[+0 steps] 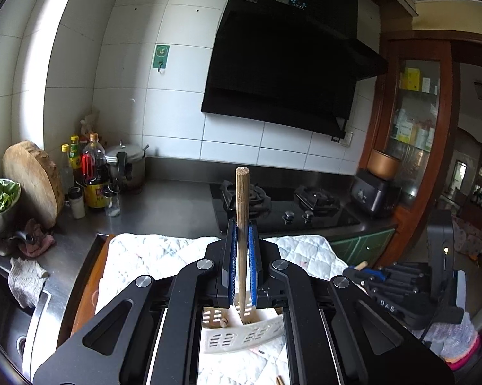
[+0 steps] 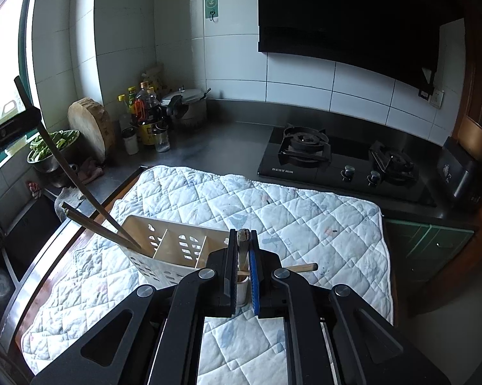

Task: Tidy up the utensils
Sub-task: 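Carry the chopstick with the left tool and drop it into the caddy, then move the left tool back and close it on another chopstick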

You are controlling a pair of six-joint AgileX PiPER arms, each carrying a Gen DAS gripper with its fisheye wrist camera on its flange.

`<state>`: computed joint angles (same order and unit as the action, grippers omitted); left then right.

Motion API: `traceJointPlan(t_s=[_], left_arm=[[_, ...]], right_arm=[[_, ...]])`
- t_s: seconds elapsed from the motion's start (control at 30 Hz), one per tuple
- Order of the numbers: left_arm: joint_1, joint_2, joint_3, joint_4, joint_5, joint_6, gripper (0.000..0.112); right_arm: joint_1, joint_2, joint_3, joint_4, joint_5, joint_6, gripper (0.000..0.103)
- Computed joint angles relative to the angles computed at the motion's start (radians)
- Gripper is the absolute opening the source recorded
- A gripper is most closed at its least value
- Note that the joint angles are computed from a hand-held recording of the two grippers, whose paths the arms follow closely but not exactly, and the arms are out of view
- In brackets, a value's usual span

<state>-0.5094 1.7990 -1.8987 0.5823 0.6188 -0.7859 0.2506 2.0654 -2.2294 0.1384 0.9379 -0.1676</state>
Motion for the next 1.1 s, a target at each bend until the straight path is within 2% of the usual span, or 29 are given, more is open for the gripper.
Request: traceJointPlan(t_s=[0.1,0.37,0.47,0.53,0.77,0.83,0.87,0.9,0.97,1.1], left_arm=[[0.001,0.022,-0.015,0.019,0.015,-0.019,0.005],[0.06,0.077,-0.014,-0.136,0.002,0.074,0.006],[0.073,0.089,-0.012,-0.186,0.0,0.113,0.006],[0.077,0.095,-0.01,-0.21,0.003,0.136,0.006],[0.069,0.075,0.04,-0.209,-0.012,0.132,0.009],[0.063,0.055,0.069,-0.194,-0.021,0.119,0.015],[0.061,0.042,0.087,-0.19,-0.031,0.114,0.024],[0.057,0.031,0.102,-0.177,-0.034,0.102,0.029],[0.042,0.011,0.126,-0.142,-0.025,0.077,0.029],[0.026,-0.074,0.246,-0.087,-0.072,0.0,0.029]], right_arm=[[0.0,0.011,-0.008,0.01,0.007,-0.006,0.007],[-0.005,-0.03,0.059,0.027,-0.04,-0.024,0.01],[-0.007,-0.066,0.113,0.032,-0.075,-0.033,0.018],[-0.01,-0.095,0.154,0.04,-0.099,-0.039,0.018],[-0.027,-0.217,0.318,0.099,-0.172,-0.089,0.024],[-0.03,-0.265,0.383,0.121,-0.199,-0.113,0.025],[-0.028,-0.291,0.418,0.127,-0.215,-0.121,0.026],[-0.028,-0.315,0.451,0.137,-0.23,-0.131,0.026],[-0.028,-0.362,0.512,0.163,-0.252,-0.159,0.026],[-0.012,-0.462,0.647,0.192,-0.299,-0.203,0.026]])
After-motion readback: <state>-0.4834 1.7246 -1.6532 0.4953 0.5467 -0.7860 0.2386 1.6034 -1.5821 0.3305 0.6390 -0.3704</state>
